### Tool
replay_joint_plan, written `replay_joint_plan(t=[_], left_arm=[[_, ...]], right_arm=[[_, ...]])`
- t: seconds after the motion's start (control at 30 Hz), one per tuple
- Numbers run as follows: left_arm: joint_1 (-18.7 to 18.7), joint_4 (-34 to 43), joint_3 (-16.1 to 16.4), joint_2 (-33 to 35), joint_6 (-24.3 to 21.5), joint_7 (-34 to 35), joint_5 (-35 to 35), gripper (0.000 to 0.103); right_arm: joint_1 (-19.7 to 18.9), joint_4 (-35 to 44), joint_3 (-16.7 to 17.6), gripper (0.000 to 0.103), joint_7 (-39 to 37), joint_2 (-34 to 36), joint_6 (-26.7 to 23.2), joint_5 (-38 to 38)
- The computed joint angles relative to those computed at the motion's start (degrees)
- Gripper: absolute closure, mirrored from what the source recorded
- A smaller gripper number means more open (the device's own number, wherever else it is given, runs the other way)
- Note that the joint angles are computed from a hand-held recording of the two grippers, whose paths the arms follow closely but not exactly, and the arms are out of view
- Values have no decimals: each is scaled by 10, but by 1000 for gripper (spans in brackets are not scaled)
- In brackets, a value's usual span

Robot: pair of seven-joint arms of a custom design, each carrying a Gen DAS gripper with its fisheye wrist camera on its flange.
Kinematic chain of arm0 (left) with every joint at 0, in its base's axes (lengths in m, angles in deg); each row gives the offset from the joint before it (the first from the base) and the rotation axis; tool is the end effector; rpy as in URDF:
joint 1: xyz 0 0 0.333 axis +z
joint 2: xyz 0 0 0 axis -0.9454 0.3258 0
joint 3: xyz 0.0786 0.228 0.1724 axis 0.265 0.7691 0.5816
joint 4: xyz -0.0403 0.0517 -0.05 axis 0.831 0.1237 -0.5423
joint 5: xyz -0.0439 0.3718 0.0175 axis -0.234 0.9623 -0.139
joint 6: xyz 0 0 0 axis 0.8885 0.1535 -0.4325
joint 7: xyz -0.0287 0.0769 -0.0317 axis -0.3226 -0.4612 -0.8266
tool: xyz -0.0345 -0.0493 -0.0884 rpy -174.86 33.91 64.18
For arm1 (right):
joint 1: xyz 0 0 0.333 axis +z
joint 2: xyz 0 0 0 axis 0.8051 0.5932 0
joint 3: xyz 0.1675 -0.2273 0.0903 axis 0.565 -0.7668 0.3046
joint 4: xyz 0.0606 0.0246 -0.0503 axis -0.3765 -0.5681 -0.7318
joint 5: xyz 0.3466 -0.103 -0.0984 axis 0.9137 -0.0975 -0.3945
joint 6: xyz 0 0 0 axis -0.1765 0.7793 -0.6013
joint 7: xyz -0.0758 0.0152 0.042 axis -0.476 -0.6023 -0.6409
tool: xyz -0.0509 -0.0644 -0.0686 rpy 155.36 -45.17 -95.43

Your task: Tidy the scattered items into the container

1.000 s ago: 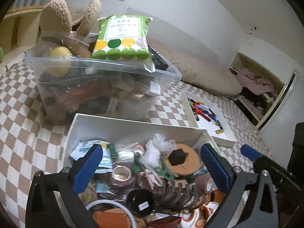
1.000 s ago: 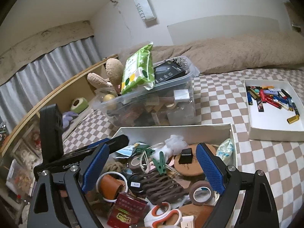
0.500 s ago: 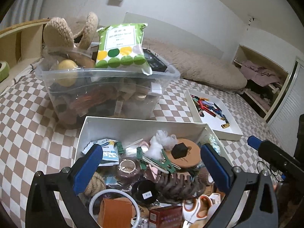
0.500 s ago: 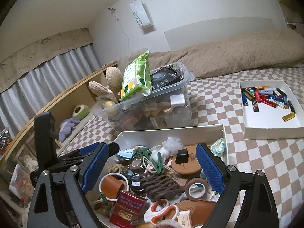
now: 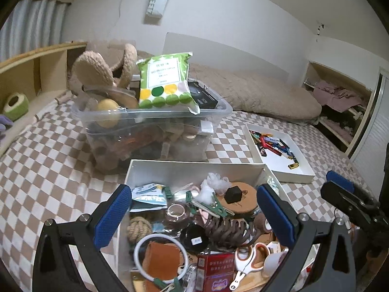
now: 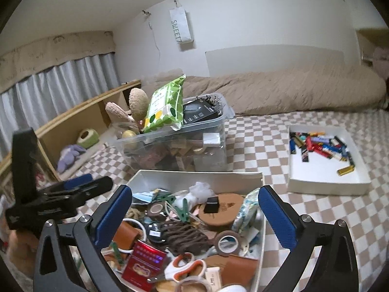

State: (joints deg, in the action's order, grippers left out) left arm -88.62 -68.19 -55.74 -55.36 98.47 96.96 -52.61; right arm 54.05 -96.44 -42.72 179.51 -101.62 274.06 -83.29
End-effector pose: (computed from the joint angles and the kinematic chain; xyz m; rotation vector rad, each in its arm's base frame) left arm 0.5056 -0.2344 0.4895 -1.3674 2.1202 -1.2770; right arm 0.3953 0.0528 0.4922 -1.3876 1.6430 -0.7571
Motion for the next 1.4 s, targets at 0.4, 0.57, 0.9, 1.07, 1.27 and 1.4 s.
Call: replay_joint_plan(t=[0.4, 0.57, 0.9, 1.07, 1.27, 1.4], left_arm=[[-54, -87, 37, -78, 44, 30, -9, 0], [-92, -114, 68, -99, 61, 37, -11, 0], [-143, -134, 110, -123, 78, 78, -53, 0], [-162, -143, 128, -135, 83, 89, -65, 0], [-192, -147, 152, -150, 92, 127, -105, 0], [-207, -153, 163, -162, 103, 164, -138, 0]], right_arm=[[-86, -27, 97, 0, 19, -46, -8, -5], [-87, -35, 101, 0, 28, -61, -8, -9], [-104, -67, 122, 0, 58, -109, -18, -15], [-111, -87, 134, 0, 77, -141, -18, -20], [-117, -105, 144, 0, 94, -173, -26, -32], [-109, -115, 136, 0, 101, -191, -24, -39]])
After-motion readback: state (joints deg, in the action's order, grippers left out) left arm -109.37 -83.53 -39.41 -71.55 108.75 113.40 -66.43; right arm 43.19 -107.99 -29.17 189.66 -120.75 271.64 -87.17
